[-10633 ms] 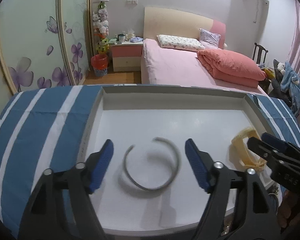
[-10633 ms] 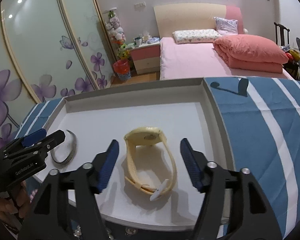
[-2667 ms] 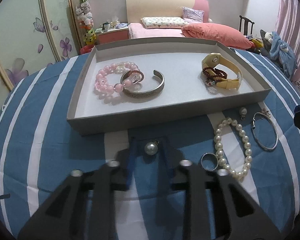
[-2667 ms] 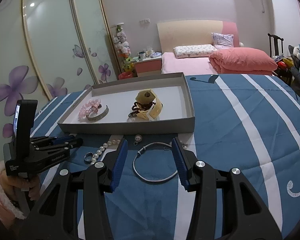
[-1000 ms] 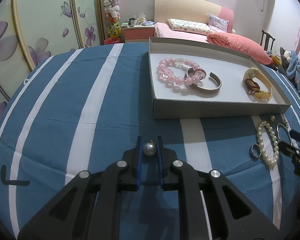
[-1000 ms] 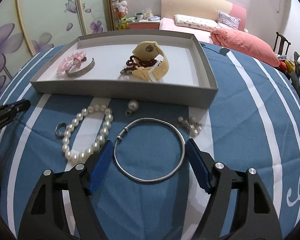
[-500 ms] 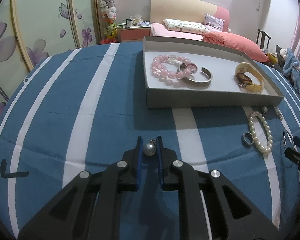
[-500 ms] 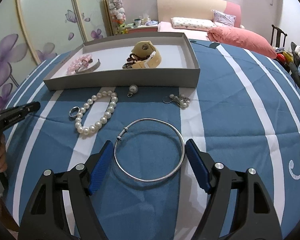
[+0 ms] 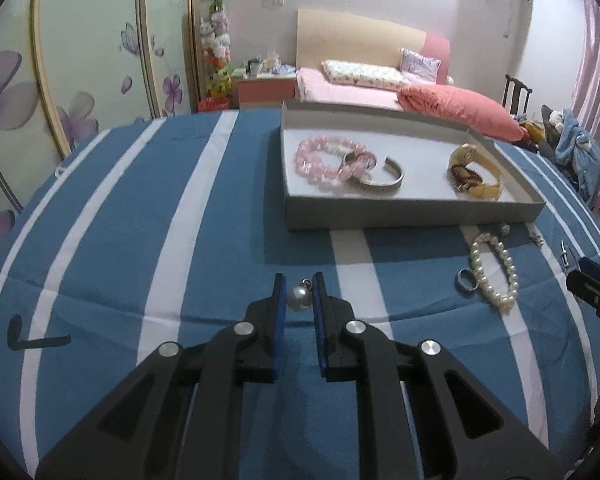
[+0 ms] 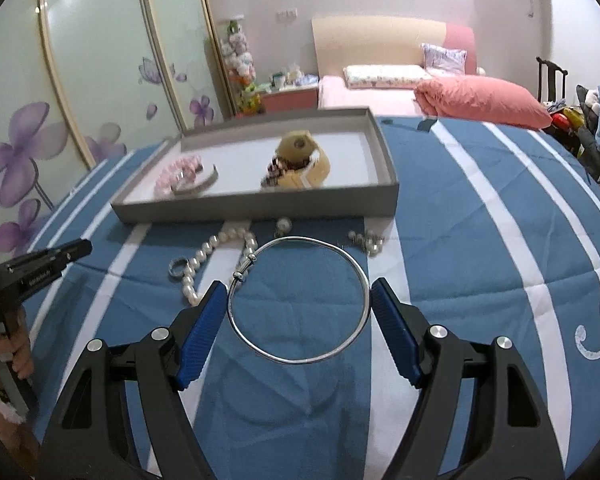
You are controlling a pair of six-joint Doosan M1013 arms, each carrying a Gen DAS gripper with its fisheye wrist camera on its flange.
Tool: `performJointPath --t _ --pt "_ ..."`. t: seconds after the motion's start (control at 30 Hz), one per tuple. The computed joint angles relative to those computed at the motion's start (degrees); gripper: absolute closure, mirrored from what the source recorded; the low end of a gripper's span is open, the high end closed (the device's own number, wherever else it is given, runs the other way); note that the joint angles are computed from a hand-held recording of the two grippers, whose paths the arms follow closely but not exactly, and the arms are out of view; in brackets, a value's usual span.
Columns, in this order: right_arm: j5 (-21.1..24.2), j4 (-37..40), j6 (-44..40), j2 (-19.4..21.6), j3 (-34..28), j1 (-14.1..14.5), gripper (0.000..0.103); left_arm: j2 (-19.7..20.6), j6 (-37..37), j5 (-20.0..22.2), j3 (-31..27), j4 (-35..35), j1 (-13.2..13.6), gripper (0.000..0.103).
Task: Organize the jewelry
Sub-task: 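Close the right tool on the silver hoop bangle, then carry the pearl earring into the tray with the left tool while the right tool drops the hoop bangle there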
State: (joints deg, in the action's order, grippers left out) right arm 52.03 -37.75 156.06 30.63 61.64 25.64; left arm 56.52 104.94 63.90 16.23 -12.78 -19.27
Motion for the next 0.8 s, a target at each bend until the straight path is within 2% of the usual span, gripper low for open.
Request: performJointPath --t 0.1,0.23,0.57,0.8 --pt "-1.1 -4.9 4.0 -0.5 0.8 0.5 0.029 -3.6 2.2 -6.2 6.7 -0.9 -0.2 0.089" --pt "-2.3 -11.3 8.5 -1.1 1.8 1.2 0.029 -6.1 4.5 -11.1 11.1 -2.0 -0.4 0.089" --pt "-2.3 -29.0 19.5 -1.7 3.4 3.1 0.029 -9.2 5.5 -18.0 15.9 -4.3 -0.5 0.089" --pt "-1.5 -35.4 22.1 -0.7 2.3 3.4 0.029 -11.4 5.9 -24.6 19.5 -4.9 -1.1 0.089"
